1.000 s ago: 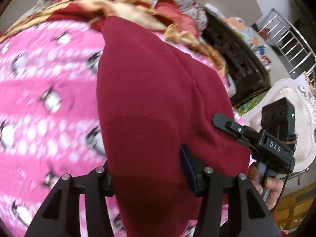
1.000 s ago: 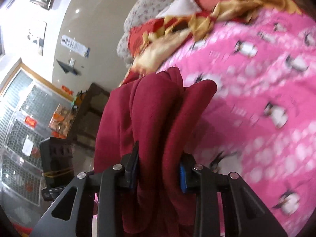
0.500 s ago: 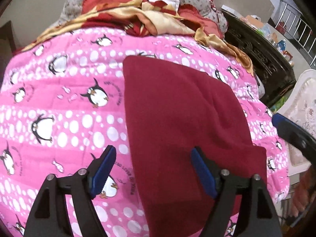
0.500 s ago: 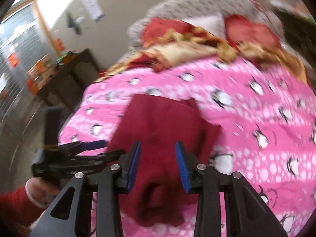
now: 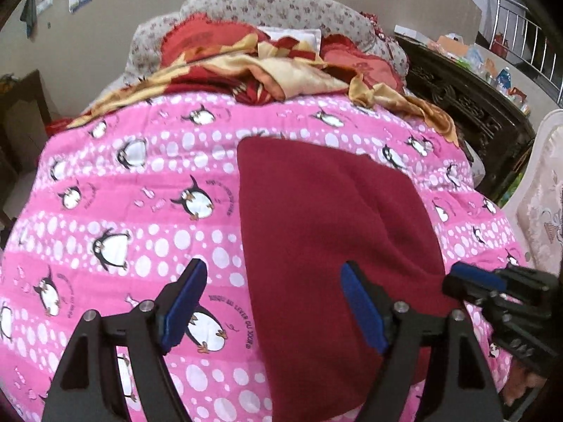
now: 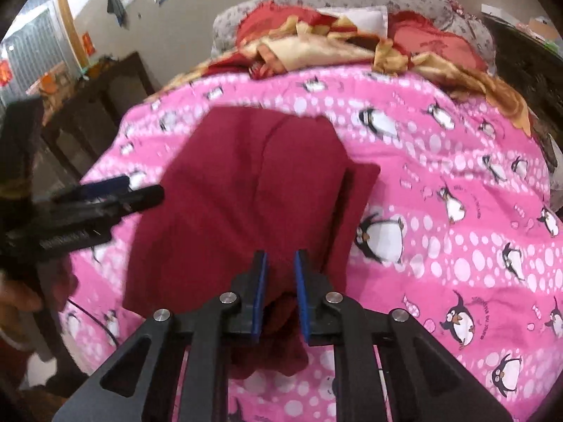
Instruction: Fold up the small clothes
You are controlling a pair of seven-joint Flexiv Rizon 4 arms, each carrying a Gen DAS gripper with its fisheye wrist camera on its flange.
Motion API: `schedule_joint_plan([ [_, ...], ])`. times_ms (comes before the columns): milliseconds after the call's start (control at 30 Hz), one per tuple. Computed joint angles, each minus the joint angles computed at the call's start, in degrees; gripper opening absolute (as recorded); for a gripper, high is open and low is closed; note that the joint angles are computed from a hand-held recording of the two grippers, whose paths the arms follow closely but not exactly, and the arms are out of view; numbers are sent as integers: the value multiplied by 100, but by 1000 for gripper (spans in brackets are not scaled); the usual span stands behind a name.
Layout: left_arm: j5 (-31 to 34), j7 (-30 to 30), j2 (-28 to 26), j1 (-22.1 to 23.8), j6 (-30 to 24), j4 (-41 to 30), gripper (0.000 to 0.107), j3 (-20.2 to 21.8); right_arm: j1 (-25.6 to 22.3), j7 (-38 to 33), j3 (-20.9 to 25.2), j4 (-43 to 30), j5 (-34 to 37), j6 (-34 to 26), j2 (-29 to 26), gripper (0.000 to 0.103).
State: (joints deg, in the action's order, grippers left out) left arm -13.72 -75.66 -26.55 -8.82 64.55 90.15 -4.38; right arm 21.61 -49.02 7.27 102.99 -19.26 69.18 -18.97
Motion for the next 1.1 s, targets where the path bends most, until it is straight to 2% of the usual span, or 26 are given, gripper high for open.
schedule_joint_plan([
  [100, 196, -310, 54, -139, 98, -13, 82, 180, 86, 277, -155, 54, -196, 318, 103, 40],
  [200, 530, -756, 101, -312, 84, -88, 82, 409, 249, 690, -423, 62, -720, 438, 158, 46],
  [333, 1075, -1318, 181, -514, 50, -206, 82, 652, 273, 871, -514, -115, -1177, 259, 91, 48],
  [533, 1443, -1880, 296, -563, 149, -200, 82, 683, 203, 842, -508, -301, -1486, 74, -25, 55],
  [600, 1501, -1966, 303, -551, 134, -218, 82, 665, 191, 891, -506, -326, -1489, 54, -51, 61],
  [800, 1675, -1928, 291, -514, 316, -231, 82, 606, 253, 1433, -588, -260, -1624, 8, -61, 64],
  [1100, 919, -1022, 311, -186, 687, 151, 82, 116, 382, 2256, -604, -121, -2116, -513, 109, 64],
])
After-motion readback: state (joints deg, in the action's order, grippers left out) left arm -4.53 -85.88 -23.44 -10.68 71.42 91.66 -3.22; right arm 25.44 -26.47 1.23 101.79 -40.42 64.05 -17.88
